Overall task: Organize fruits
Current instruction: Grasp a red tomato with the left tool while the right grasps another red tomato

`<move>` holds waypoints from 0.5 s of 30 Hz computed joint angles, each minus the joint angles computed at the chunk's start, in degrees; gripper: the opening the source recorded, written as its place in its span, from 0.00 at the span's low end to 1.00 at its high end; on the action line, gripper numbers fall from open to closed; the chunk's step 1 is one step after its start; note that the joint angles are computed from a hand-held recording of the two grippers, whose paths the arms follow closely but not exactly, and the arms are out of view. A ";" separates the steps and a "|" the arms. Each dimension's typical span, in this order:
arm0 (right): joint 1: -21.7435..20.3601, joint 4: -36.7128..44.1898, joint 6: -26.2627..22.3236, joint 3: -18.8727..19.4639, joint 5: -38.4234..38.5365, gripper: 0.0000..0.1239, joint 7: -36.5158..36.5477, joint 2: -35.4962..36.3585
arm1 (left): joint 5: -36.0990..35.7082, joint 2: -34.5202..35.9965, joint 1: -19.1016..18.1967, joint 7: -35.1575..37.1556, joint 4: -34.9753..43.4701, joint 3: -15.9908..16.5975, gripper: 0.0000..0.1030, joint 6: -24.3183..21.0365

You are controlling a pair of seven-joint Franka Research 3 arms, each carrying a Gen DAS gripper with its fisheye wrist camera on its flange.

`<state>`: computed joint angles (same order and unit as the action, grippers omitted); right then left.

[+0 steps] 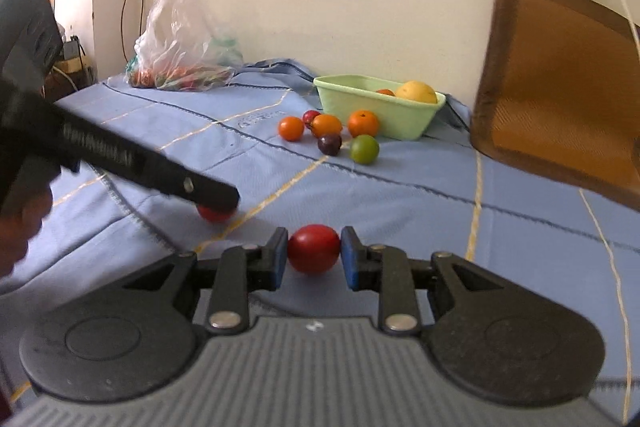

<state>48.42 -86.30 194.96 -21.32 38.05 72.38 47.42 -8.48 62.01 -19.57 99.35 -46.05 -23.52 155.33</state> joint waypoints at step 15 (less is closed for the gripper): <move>0.61 -4.24 5.78 4.52 10.23 0.29 -8.21 -1.93 | 16.09 -9.66 -5.21 -14.66 -17.66 10.96 0.36 13.36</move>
